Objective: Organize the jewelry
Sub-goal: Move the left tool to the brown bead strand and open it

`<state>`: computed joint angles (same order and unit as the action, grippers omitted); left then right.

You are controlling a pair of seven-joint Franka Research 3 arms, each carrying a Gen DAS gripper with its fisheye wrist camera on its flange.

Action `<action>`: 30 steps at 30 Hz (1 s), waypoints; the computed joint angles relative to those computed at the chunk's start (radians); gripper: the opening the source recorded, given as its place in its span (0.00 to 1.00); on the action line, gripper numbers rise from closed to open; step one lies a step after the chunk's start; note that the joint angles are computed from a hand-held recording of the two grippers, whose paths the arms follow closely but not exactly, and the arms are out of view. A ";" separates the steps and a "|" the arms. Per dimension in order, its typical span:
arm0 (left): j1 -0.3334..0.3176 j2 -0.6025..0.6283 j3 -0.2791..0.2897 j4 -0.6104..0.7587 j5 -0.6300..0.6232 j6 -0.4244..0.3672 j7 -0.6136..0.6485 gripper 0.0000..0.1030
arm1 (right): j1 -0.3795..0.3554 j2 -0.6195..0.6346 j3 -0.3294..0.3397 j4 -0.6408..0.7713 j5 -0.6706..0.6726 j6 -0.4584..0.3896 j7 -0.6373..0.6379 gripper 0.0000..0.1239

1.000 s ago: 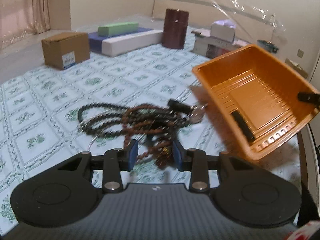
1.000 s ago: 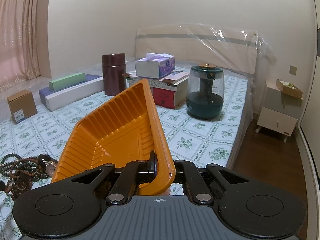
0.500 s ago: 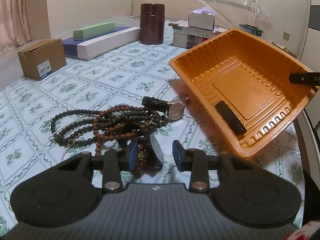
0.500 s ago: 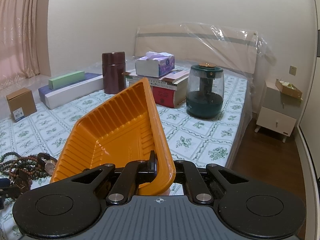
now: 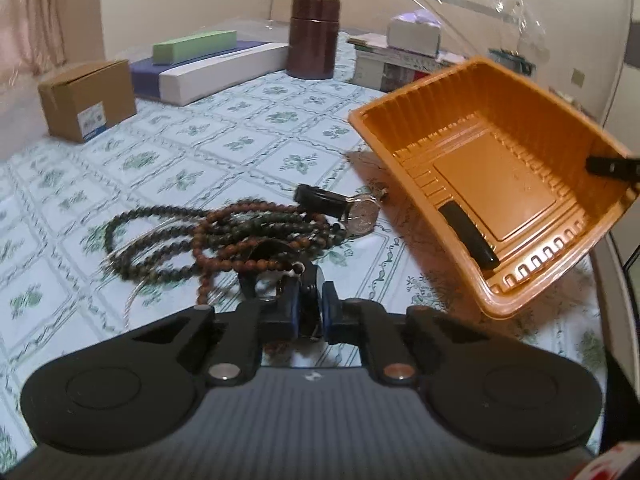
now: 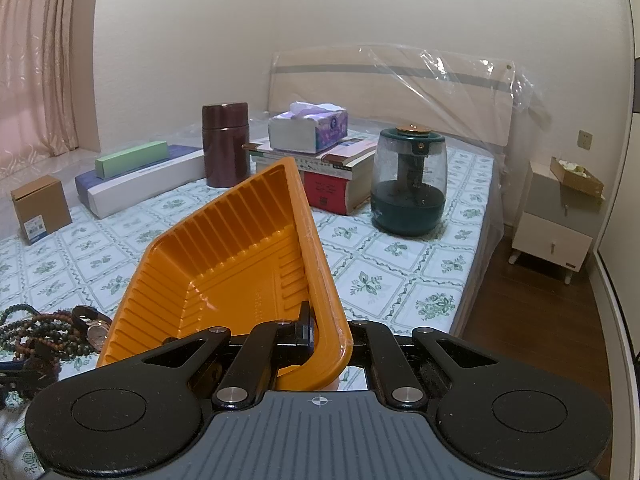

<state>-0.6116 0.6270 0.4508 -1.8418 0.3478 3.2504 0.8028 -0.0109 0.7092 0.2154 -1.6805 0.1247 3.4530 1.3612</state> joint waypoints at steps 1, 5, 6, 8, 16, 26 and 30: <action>0.003 -0.017 0.001 -0.026 -0.007 0.015 -0.009 0.08 | 0.002 0.001 -0.002 0.002 0.001 -0.001 0.001 0.05; 0.048 -0.094 -0.031 -0.144 -0.057 0.090 -0.001 0.08 | 0.003 0.000 -0.003 0.001 0.001 -0.001 0.001 0.05; 0.080 -0.113 -0.061 -0.163 -0.057 0.091 0.014 0.08 | 0.002 0.000 -0.002 0.001 0.000 0.000 0.001 0.05; 0.183 -0.143 -0.160 -0.199 -0.039 0.123 0.046 0.08 | 0.001 -0.001 -0.002 0.000 -0.002 0.001 0.000 0.05; 0.481 -0.131 -0.494 -0.167 0.073 0.139 0.119 0.08 | 0.024 -0.003 -0.021 0.005 0.015 -0.004 -0.008 0.05; 0.276 -0.165 -0.285 -0.215 -0.093 0.118 0.411 0.33 | 0.029 -0.004 -0.025 0.005 0.023 -0.004 -0.016 0.05; 0.461 -0.155 -0.459 -0.197 0.015 0.082 0.503 0.40 | 0.033 -0.004 -0.029 0.006 0.027 -0.006 -0.017 0.05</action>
